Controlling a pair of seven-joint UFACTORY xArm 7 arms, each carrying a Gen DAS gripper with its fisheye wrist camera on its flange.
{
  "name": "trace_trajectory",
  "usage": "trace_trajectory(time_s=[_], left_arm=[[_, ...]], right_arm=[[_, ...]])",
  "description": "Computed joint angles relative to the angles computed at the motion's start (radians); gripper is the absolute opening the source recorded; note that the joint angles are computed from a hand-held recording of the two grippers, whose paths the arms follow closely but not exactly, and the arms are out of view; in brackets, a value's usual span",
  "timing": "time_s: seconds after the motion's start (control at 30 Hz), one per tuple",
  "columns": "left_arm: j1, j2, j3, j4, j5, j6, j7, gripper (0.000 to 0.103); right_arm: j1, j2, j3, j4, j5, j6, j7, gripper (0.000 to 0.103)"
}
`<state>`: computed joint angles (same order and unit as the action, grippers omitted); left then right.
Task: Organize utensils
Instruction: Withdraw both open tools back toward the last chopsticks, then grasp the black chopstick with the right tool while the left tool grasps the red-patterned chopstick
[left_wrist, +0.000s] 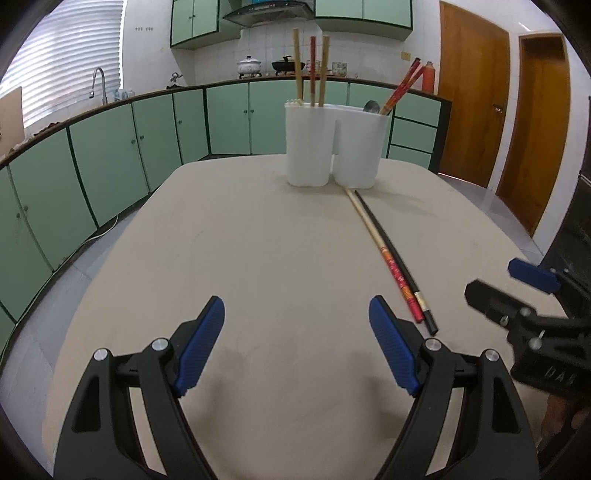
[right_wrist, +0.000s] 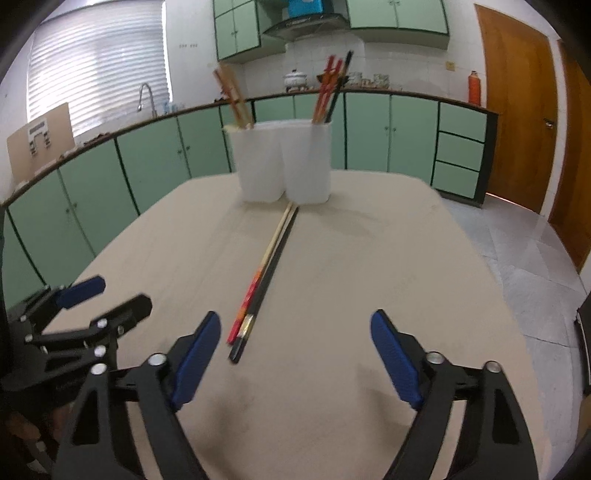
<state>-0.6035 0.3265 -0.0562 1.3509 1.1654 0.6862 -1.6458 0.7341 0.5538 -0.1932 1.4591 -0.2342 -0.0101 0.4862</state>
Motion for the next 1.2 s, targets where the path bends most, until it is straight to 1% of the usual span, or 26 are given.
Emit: trace_trajectory(time_s=[0.03, 0.07, 0.1, 0.13, 0.17, 0.33, 0.37, 0.5, 0.57, 0.67, 0.7, 0.77, 0.83, 1.07, 1.13, 1.2], left_arm=[[0.002, -0.003, 0.000, -0.005, -0.006, 0.003, 0.005, 0.078], [0.002, -0.003, -0.001, -0.004, -0.011, 0.009, 0.009, 0.078], [0.003, -0.004, -0.001, -0.005, -0.017, 0.015, 0.013, 0.078], [0.006, -0.009, -0.001, -0.012, -0.025, 0.016, 0.012, 0.078], [0.008, -0.010, -0.002, -0.015, -0.030, 0.017, 0.010, 0.078], [0.013, -0.016, -0.003, -0.025, -0.031, 0.016, -0.002, 0.078], [0.014, -0.016, -0.003, -0.025, -0.031, 0.015, -0.002, 0.078], [0.015, -0.019, -0.004, -0.034, -0.026, 0.013, -0.013, 0.078], [0.017, -0.021, -0.005, -0.040, -0.025, 0.010, -0.022, 0.078], [0.022, -0.026, -0.005, -0.049, -0.021, 0.000, -0.037, 0.078], [0.024, -0.026, -0.005, -0.050, -0.019, -0.004, -0.043, 0.078], [0.024, -0.028, -0.006, -0.053, -0.014, -0.006, -0.050, 0.078], [0.026, -0.028, -0.007, -0.054, -0.010, -0.009, -0.053, 0.078], [0.027, -0.023, -0.006, -0.049, -0.009, -0.011, -0.052, 0.078], [0.027, -0.025, -0.006, -0.053, -0.007, -0.012, -0.053, 0.078], [0.028, -0.020, -0.006, -0.047, -0.010, -0.009, -0.046, 0.078]], right_arm=[[-0.013, 0.004, 0.022, 0.005, 0.002, 0.012, -0.011, 0.070], [-0.028, 0.007, 0.045, 0.011, 0.004, 0.023, -0.021, 0.067], [-0.052, 0.012, 0.081, 0.019, 0.010, 0.038, -0.037, 0.061], [-0.064, 0.013, 0.100, 0.023, 0.015, 0.049, -0.044, 0.056], [-0.075, 0.017, 0.118, 0.029, 0.020, 0.061, -0.050, 0.053], [-0.082, 0.029, 0.135, 0.047, 0.029, 0.098, -0.029, 0.036], [-0.080, 0.029, 0.133, 0.045, 0.030, 0.098, -0.019, 0.036], [-0.024, 0.029, 0.073, 0.040, -0.001, 0.089, 0.047, 0.035], [-0.028, 0.032, 0.085, 0.043, -0.012, 0.091, 0.046, 0.034], [0.011, 0.041, 0.045, 0.057, -0.045, 0.106, 0.077, 0.030], [0.031, 0.044, 0.021, 0.061, -0.060, 0.113, 0.099, 0.027], [0.051, 0.050, -0.007, 0.070, -0.086, 0.123, 0.135, 0.024], [0.059, 0.053, -0.019, 0.074, -0.109, 0.126, 0.165, 0.021], [0.026, 0.060, 0.019, 0.090, -0.147, 0.134, 0.179, 0.020], [0.009, 0.059, 0.038, 0.088, -0.145, 0.129, 0.173, 0.006], [-0.009, 0.056, 0.057, 0.083, -0.136, 0.121, 0.166, 0.006]])
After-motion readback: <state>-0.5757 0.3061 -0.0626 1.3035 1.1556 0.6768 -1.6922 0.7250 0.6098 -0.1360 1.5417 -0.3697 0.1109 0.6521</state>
